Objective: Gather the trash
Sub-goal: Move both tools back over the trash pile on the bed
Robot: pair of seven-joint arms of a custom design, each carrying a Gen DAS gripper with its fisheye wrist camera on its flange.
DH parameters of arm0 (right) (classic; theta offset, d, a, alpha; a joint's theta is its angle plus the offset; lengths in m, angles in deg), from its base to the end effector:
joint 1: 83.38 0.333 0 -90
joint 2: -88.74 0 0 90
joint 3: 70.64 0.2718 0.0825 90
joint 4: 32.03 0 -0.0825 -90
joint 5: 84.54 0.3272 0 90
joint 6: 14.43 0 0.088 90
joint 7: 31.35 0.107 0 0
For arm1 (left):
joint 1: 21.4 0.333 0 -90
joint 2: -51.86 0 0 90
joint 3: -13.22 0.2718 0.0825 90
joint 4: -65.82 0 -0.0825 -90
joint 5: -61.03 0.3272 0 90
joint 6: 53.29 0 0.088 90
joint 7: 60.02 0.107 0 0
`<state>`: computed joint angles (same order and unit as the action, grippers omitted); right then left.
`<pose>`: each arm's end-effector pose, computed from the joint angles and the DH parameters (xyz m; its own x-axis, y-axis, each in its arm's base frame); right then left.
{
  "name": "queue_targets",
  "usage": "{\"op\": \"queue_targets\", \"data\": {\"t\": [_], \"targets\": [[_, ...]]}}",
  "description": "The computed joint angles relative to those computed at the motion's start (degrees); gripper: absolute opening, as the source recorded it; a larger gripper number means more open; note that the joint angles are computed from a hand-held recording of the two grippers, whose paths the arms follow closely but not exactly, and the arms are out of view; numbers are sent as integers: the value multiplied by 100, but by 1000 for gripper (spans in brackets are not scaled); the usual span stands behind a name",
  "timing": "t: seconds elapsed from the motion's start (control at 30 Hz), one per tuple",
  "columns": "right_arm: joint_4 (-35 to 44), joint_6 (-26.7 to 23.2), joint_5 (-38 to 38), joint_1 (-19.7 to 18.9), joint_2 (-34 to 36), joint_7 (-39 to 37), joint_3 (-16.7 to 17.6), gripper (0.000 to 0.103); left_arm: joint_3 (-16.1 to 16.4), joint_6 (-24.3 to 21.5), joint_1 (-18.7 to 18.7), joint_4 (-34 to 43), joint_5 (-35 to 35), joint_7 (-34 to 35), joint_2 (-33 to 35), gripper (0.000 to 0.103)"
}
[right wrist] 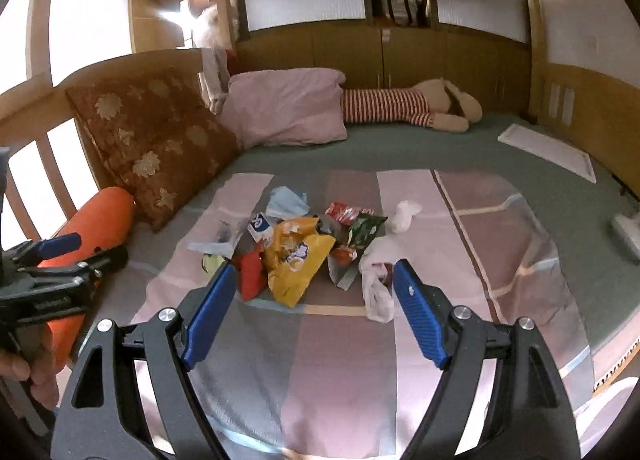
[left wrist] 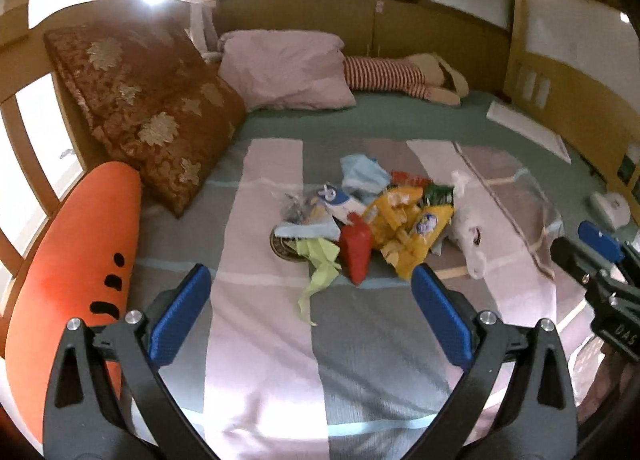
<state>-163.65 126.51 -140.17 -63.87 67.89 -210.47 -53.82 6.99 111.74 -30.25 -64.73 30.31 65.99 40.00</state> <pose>0.3540 0.2753 0.5213 -0.2393 -0.9633 -0.1214 -0.5230 0.2332 -0.8198 0.4761 -0.1009 0.5140 -0.4177 -0.9085 -0.0147 -0.5971 0.2867 -0.7491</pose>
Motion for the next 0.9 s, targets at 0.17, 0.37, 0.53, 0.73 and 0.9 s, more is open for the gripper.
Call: {"op": "queue_targets", "data": {"t": [0.17, 0.37, 0.53, 0.73, 0.9], "targets": [[118, 19, -41, -16, 145, -24, 0, 79, -81, -79, 64, 26, 247, -275, 88, 100], [112, 45, -56, 21, 152, -23, -42, 79, -91, -226, 107, 78, 365, -408, 166, 100], [117, 83, -25, 34, 173, -111, -77, 79, -90, -299, 104, 102, 336, -423, 188, 100], [134, 100, -9, 27, 214, -106, -80, 79, -125, -301, 140, 107, 470, -548, 198, 100], [170, 114, 4, 45, 280, -128, -92, 79, -90, -363, 142, 158, 426, -556, 232, 100]]}}
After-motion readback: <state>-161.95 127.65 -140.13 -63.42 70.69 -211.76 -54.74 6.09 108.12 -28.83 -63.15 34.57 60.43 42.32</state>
